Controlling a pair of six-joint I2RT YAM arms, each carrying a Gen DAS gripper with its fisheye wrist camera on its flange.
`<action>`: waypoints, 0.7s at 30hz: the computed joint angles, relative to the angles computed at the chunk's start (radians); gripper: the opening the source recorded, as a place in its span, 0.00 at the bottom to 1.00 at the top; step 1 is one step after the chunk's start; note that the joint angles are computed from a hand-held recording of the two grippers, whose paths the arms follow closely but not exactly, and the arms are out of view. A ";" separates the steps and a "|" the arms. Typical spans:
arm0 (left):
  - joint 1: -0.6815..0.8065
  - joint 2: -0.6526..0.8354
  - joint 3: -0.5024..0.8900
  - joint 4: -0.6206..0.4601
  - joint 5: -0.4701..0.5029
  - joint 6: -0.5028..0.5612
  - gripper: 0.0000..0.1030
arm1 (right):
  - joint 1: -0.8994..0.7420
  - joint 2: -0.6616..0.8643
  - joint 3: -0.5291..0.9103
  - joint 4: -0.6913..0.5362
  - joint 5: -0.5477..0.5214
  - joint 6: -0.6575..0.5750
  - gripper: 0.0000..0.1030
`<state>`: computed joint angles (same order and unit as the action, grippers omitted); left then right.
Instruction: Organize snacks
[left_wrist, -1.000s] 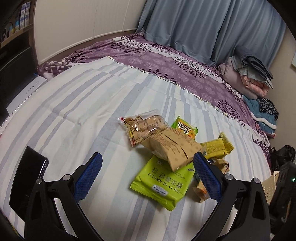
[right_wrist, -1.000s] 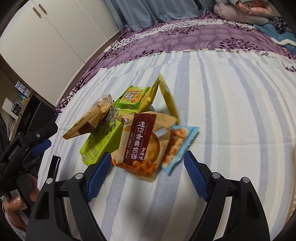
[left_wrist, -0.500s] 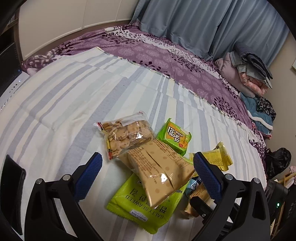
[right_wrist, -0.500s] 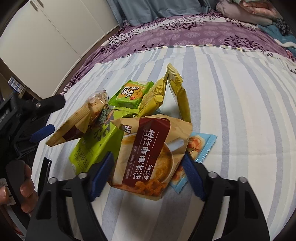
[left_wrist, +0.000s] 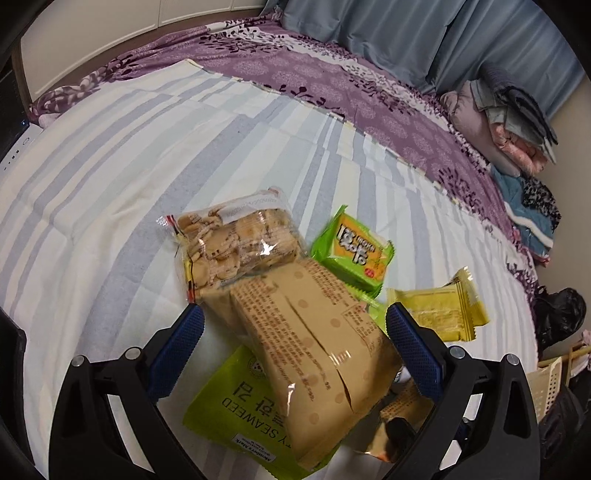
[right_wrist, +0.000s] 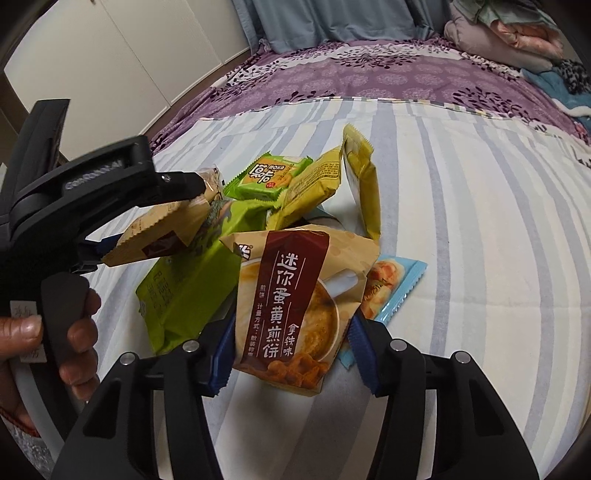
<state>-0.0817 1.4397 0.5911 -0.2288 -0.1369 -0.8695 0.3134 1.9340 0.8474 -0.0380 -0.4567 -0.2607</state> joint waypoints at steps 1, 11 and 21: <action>-0.008 0.007 0.000 -0.007 -0.014 0.004 0.97 | -0.004 -0.006 -0.005 -0.002 -0.003 -0.005 0.52; -0.006 -0.099 -0.129 -0.004 -0.052 0.035 0.94 | -0.012 -0.054 -0.049 -0.001 0.013 -0.039 0.52; 0.035 -0.108 -0.140 0.014 -0.054 0.094 0.73 | -0.004 -0.033 -0.035 -0.009 0.032 -0.021 0.53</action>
<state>-0.0465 1.3320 0.4510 -0.2149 -0.1911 -0.7751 0.3092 1.9007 0.8122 -0.0468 -0.4247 -0.2819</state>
